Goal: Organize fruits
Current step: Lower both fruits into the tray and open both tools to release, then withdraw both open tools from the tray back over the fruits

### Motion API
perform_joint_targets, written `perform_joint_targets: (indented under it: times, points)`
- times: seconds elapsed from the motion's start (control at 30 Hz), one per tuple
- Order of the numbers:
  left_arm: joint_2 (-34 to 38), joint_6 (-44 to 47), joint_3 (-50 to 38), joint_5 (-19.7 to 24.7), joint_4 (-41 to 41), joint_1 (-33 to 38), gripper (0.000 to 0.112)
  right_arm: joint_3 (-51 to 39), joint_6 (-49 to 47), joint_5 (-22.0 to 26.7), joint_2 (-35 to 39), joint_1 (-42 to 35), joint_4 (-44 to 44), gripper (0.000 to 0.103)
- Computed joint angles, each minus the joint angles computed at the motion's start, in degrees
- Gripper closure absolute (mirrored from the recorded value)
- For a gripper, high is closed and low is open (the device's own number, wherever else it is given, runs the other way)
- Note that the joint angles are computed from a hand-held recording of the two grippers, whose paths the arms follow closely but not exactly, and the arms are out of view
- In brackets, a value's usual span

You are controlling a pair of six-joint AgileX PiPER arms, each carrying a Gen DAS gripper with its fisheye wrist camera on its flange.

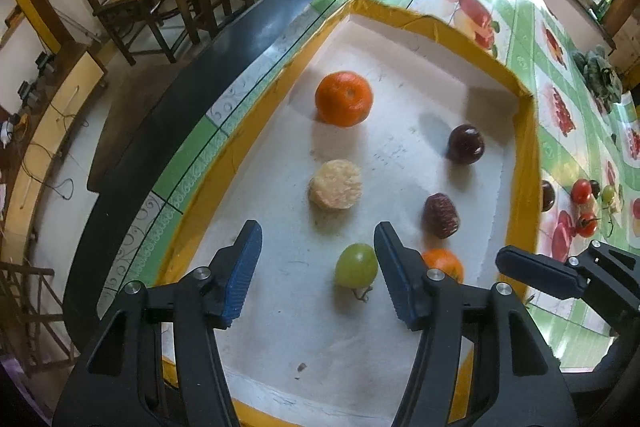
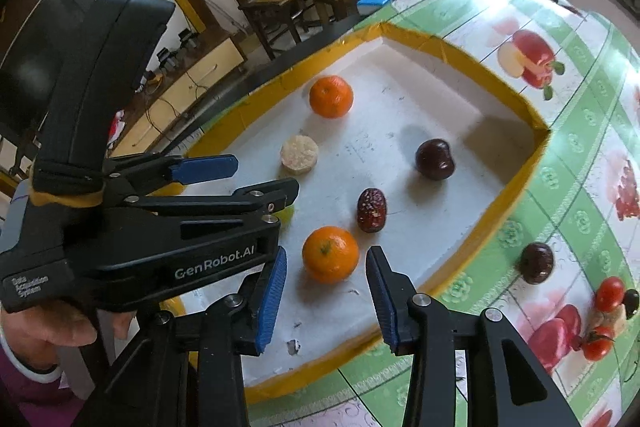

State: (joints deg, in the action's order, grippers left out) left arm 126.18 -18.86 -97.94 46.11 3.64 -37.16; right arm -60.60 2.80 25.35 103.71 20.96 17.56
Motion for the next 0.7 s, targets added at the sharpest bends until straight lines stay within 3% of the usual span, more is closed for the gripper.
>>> perform_joint_targets:
  times: [0.27, 0.7]
  points:
    - [-1.8, 0.2, -0.9, 0.3, -0.5, -2.1, 0.053, 7.4, 3.9, -2.2, -7.7, -1.8, -2.9, 0.063]
    - [0.9, 4.8, -9.3, 4.7, -5.4, -8.8, 0.052, 21.6, 9.5, -0.1, -23.2, -11.7, -8.5, 0.062]
